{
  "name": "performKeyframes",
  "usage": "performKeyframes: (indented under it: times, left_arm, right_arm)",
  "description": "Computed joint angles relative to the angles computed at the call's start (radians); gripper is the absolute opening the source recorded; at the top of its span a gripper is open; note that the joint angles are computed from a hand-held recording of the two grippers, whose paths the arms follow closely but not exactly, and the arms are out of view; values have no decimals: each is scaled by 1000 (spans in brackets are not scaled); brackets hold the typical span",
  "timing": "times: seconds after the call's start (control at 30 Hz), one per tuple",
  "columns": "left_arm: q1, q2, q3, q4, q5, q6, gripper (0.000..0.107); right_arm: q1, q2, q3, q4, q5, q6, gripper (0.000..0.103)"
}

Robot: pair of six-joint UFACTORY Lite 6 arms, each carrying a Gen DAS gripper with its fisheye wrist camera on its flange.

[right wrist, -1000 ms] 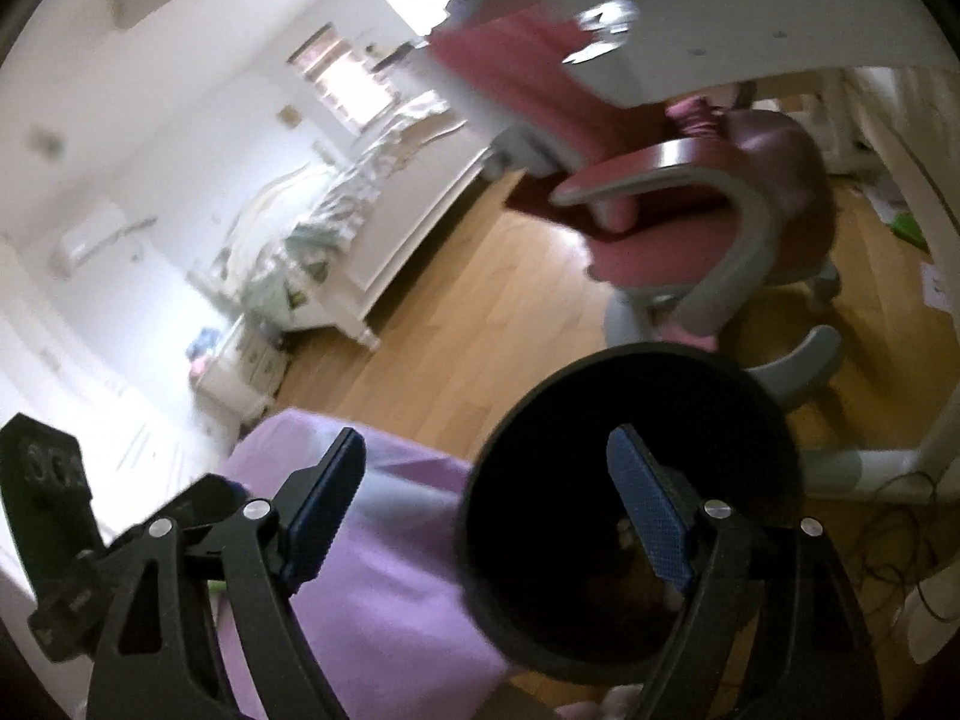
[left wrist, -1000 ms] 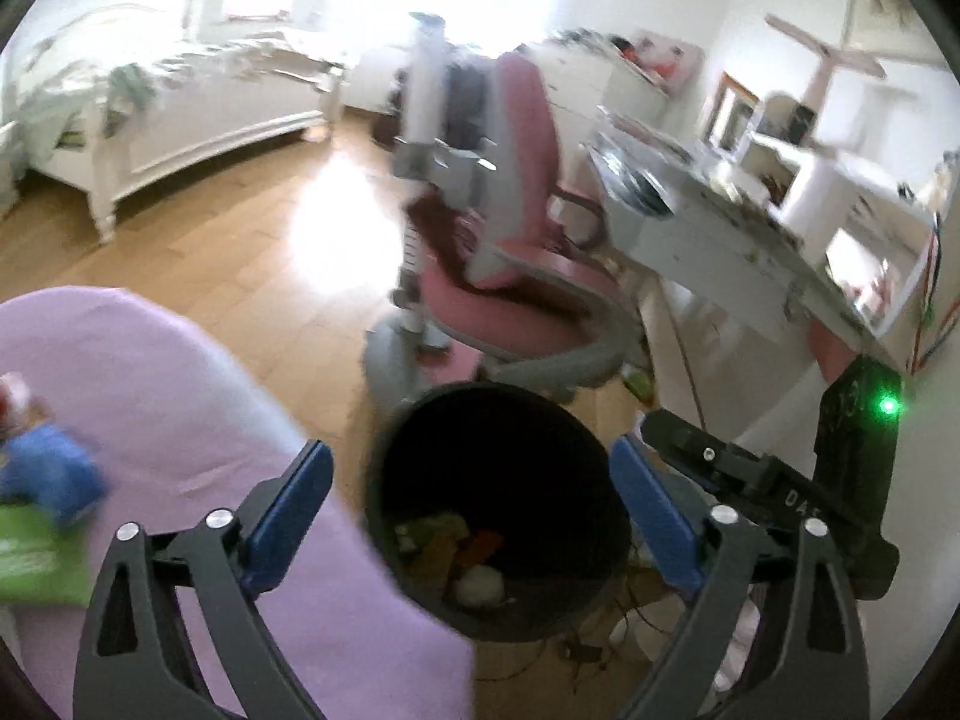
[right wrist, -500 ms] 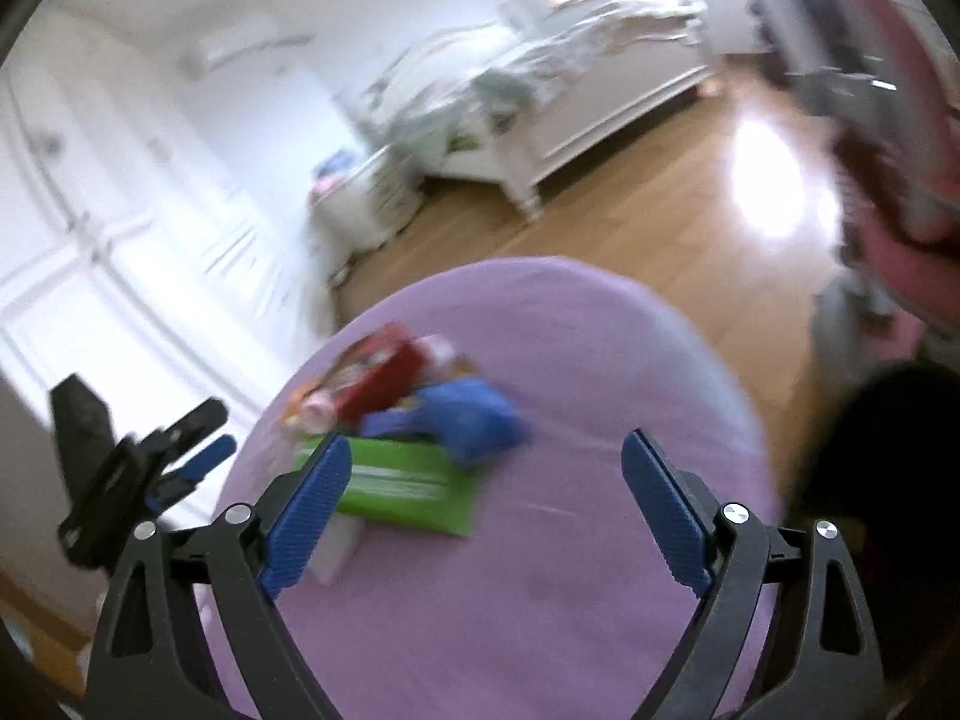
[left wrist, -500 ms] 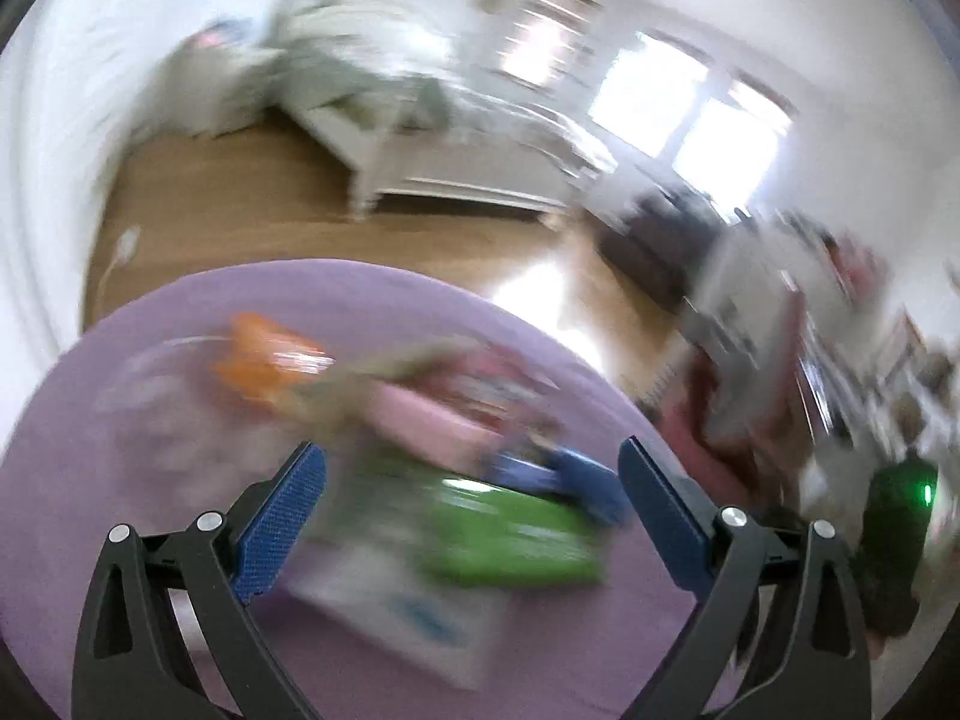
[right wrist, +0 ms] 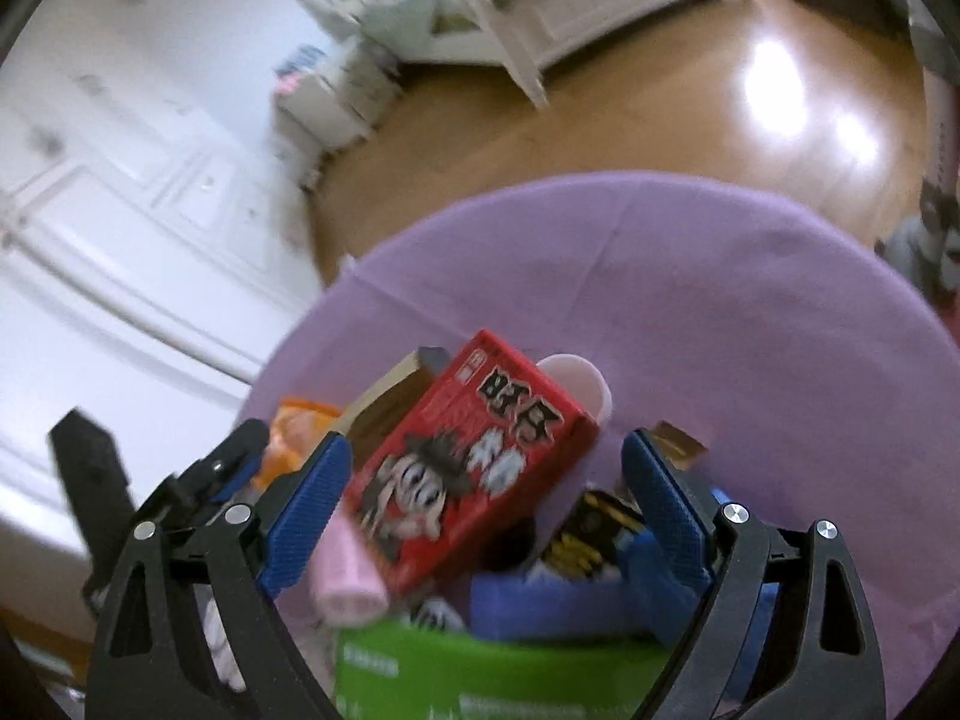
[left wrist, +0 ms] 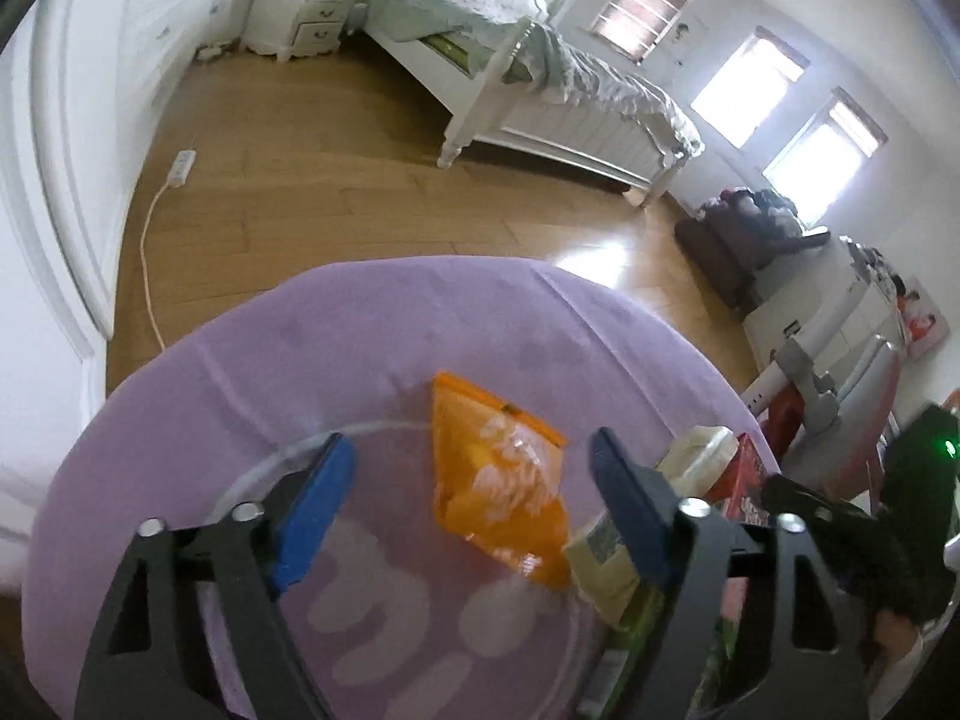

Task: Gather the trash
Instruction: 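Grasp the orange snack bag with the left tool while the right tool grasps the red milk box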

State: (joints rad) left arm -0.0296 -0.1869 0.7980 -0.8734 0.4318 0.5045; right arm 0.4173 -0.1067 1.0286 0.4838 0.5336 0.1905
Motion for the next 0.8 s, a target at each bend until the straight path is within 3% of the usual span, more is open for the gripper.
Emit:
performKeyframes:
  times: [0.07,0.13,0.37,0.53,0.63,0.8]
  left_arm:
    - [-37,7,9,84,-29,-76,63]
    - [-78,-8,-5,215,-54,-178,40]
    - [-123,-102,-76,232,-40,-153,34]
    - [-107,-277,-187,229,-20,-157,34]
    - [-41,-436,-244,232,45,-168,34]
    - [11,-689,-258,308,191,-281,34]
  right_arm:
    - [22,70,65,-53,14,46,90]
    - [75,126,141,-224,39,159,89]
    - [178,51,105,-459,36,334,75]
    - [192,-209,-70,-538,-21,432,69]
    - [204,-410,-157,-634,-13,539,66]
    - [325,-794,-225,-891,205,786,66]
